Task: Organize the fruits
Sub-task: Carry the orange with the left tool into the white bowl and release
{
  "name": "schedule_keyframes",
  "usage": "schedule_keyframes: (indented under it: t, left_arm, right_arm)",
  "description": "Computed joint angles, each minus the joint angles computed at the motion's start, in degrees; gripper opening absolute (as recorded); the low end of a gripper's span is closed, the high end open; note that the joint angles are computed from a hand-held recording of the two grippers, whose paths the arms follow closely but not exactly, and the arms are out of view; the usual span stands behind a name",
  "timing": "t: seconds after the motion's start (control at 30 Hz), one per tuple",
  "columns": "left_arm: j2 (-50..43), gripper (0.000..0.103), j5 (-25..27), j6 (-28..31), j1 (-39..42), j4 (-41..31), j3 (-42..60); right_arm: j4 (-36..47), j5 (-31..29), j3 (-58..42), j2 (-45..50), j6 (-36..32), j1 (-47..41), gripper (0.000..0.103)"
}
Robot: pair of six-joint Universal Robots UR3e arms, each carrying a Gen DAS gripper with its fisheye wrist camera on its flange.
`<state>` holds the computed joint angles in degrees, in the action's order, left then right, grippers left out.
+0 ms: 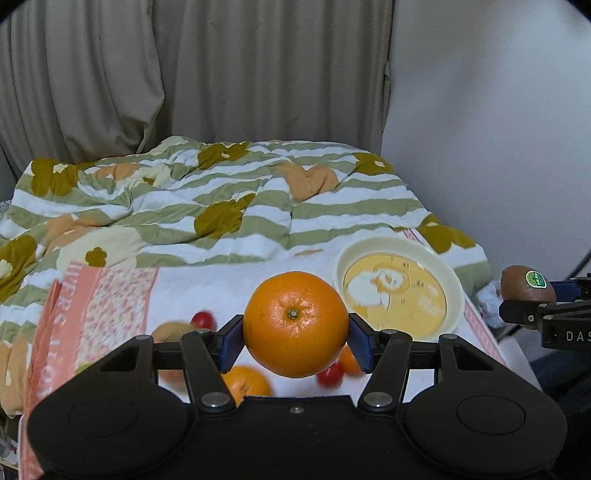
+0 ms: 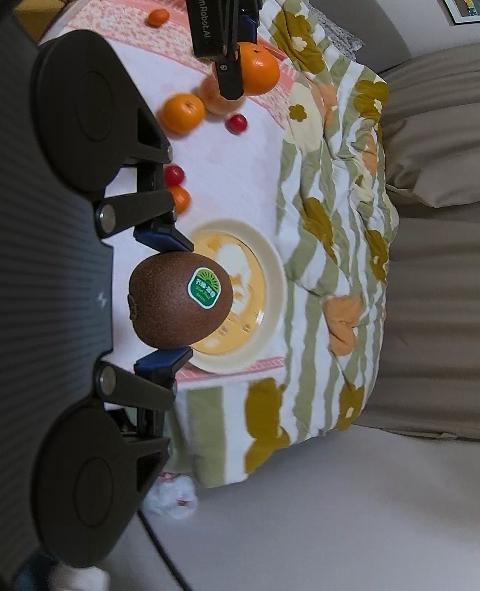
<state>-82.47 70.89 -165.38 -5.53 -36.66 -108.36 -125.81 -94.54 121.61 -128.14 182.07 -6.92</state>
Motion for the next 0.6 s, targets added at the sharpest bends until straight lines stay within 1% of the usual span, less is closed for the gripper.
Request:
schedule_keyframes:
  t: [0.13, 0.17, 0.27, 0.4, 0.6]
  left_arm:
    - [-10.45, 0.063, 5.86, -5.87, -7.4, 2.37, 9.3]
    - [-13.97, 0.063, 7.48, -7.33, -9.44, 2.57, 12.73]
    - [-21.89, 0.063, 10.0, -10.25, -13.18, 2.29, 20.73]
    - [-33.13, 0.063, 13.22, -12.96, -17.58, 1.0, 32.69]
    - [-47.77, 0.063, 15.43, -14.2, -21.26, -2.7, 49.11]
  right_arm:
    - [0.55, 12.12, 0.06, 0.27, -12.04, -15.19, 0.069]
    - [0.27, 14.13, -0.05, 1.3, -14.0, -17.62, 0.069]
    - [-1.98, 19.06, -0.5, 6.06, -19.78, -23.73, 0.069]
    - [-6.19, 22.63, -1.97, 14.13, -24.25, -27.71, 0.069]
    - [-13.64, 24.25, -4.29, 26.3, -27.18, -28.94, 0.069]
